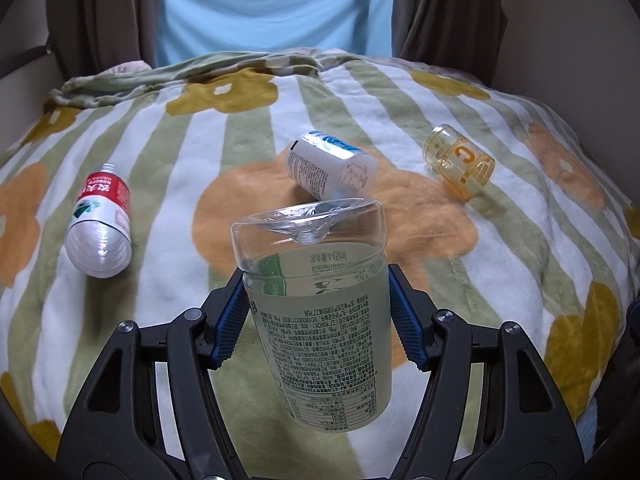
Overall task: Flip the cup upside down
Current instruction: 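Grasp the clear cup with the left gripper while the right gripper releases it, then rotate the cup rim-down with the left gripper and set it on the bed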
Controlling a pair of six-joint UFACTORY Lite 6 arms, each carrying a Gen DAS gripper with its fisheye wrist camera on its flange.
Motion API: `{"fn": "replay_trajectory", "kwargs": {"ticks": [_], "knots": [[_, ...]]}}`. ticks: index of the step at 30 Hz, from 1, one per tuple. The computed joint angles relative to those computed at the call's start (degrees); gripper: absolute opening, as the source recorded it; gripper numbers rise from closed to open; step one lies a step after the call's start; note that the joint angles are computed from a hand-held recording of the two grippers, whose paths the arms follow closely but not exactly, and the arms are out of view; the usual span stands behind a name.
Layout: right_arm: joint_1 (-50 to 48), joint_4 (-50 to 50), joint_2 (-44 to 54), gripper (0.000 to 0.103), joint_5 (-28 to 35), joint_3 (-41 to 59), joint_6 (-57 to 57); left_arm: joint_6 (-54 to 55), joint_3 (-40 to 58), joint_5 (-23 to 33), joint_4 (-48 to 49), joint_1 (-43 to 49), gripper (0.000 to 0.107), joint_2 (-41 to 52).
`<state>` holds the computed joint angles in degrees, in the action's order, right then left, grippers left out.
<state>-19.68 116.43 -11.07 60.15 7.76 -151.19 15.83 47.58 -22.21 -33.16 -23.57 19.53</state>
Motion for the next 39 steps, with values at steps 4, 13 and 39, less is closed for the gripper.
{"fn": "replay_trajectory", "kwargs": {"ticks": [4, 13, 39], "knots": [[2.49, 1.84, -0.13, 0.103, -1.44, -0.01, -0.24, -1.07, -2.38, -0.31, 2.17, -0.25, 0.062, -1.44], [6.51, 5.38, 2.24, 0.103, -2.51, 0.79, -0.43, -12.6, -8.15, 3.8, 14.32, 1.48, 0.061, -7.14], [7.49, 6.32, 2.71, 0.103, -3.82, 1.16, -1.79, -1.37, -10.3, 2.68, 0.11, -0.96, 0.103, -10.14]]}}
